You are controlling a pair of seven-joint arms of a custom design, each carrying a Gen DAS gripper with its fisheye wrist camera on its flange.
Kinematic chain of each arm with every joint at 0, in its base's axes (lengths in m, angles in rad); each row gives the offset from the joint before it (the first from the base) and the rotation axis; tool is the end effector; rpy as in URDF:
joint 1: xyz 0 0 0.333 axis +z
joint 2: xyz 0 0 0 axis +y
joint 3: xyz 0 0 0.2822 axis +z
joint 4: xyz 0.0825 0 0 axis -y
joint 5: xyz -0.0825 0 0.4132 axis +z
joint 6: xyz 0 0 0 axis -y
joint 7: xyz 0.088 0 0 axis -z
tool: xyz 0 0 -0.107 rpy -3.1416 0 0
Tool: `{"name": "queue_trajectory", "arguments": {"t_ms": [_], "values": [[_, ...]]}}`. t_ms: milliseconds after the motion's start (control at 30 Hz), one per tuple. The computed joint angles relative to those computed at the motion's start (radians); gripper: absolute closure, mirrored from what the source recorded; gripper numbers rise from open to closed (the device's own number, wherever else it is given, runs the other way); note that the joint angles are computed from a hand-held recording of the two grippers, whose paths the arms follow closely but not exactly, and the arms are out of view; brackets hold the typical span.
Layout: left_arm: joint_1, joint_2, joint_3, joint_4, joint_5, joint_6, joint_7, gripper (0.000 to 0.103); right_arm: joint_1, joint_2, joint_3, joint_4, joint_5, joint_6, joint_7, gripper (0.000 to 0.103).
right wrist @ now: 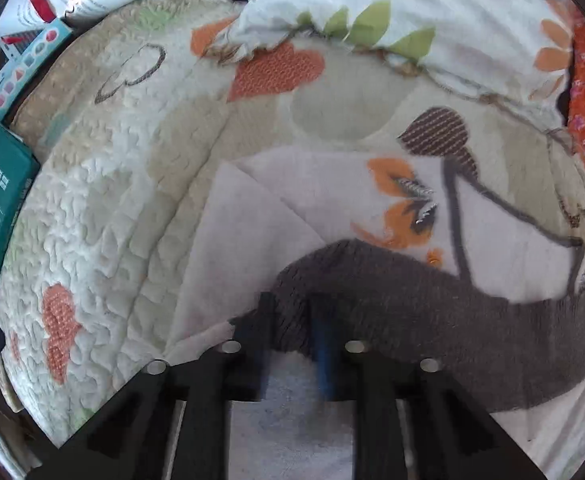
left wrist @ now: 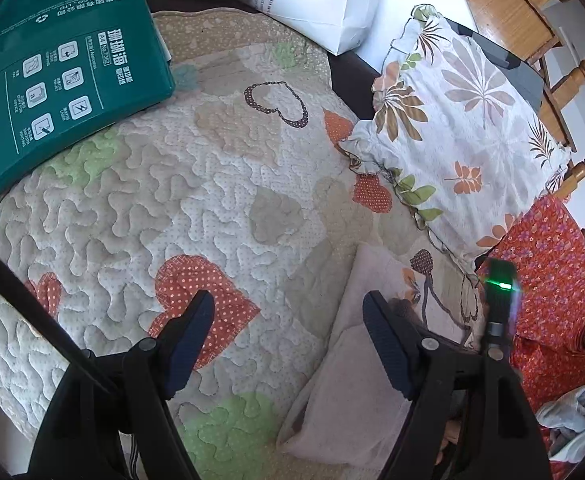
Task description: Fold small clothes
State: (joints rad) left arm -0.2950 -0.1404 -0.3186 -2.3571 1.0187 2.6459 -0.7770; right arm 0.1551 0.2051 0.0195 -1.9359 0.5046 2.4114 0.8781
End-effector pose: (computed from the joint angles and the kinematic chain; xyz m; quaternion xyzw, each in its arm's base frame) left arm 0.4278 -0.3288 0.3656 -0.8747 0.3031 -0.3488 0.1460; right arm 0.6342 0.1143 0.3599 -0.8444 0.4828 -0.0162 0.2314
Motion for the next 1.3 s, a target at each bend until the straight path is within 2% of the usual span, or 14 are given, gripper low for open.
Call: {"name": "queue_trajectory", "arguments": {"t_ms": [100,233,300,400,633,833,900,967,1000,1033,1067,1133,1233,1300], "values": [[0.003,-0.024,-0.004,-0.022,0.009,-0.009,-0.041,0.028,-0.067,-0.116,0.023,-0.069,0.335,-0.021,-0.233,0.095],[0.011,-0.031,-0.008,-0.031,0.026,-0.005,-0.085,0.028,-0.064,-0.152,0.000,-0.070,0.503,-0.124,-0.335,0.094],[0.010,-0.022,-0.009,-0.022,0.024,-0.005,-0.076,0.028,-0.046,-0.115,0.003,-0.043,0.471,-0.152,-0.319,0.089],[0.000,-0.013,-0.009,-0.012,-0.001,-0.027,-0.039,0.028,-0.011,-0.083,0.011,-0.048,0.333,-0.067,-0.245,0.088],[0.001,-0.022,-0.006,-0.024,-0.002,-0.016,-0.047,0.028,-0.016,-0.169,-0.001,-0.156,0.313,-0.031,-0.309,0.088],[-0.007,-0.002,-0.006,-0.008,-0.019,-0.019,-0.032,0.028,-0.004,-0.113,0.001,-0.123,0.247,0.016,-0.230,0.088],[-0.011,0.000,-0.008,-0.002,-0.028,-0.042,-0.025,0.028,-0.008,-0.089,0.002,-0.089,0.277,0.004,-0.176,0.077],[-0.013,-0.002,-0.007,-0.004,-0.032,-0.051,-0.024,0.028,-0.006,-0.057,0.008,-0.047,0.289,-0.009,-0.115,0.040],[-0.013,-0.003,-0.005,-0.006,-0.032,-0.045,-0.026,0.028,0.004,-0.035,0.010,-0.025,0.243,-0.012,-0.070,0.040],[-0.012,-0.005,-0.004,-0.010,-0.030,-0.039,-0.032,0.028,0.014,-0.021,0.009,-0.011,0.191,-0.015,-0.029,0.040],[-0.011,-0.004,-0.003,-0.010,-0.032,-0.037,-0.030,0.028,0.033,0.008,0.003,0.014,0.091,-0.024,0.044,0.050],[-0.012,-0.001,-0.001,-0.008,-0.043,-0.033,-0.013,0.028,0.060,0.043,-0.013,0.035,-0.021,-0.017,0.119,0.095],[-0.012,-0.005,0.000,-0.010,-0.045,-0.024,-0.008,0.028,-0.041,-0.013,0.036,0.016,0.260,-0.090,-0.061,0.095],[-0.009,-0.012,-0.002,-0.015,-0.035,-0.021,-0.021,0.028,-0.123,-0.057,0.031,0.008,0.543,-0.269,-0.225,0.095]]}}
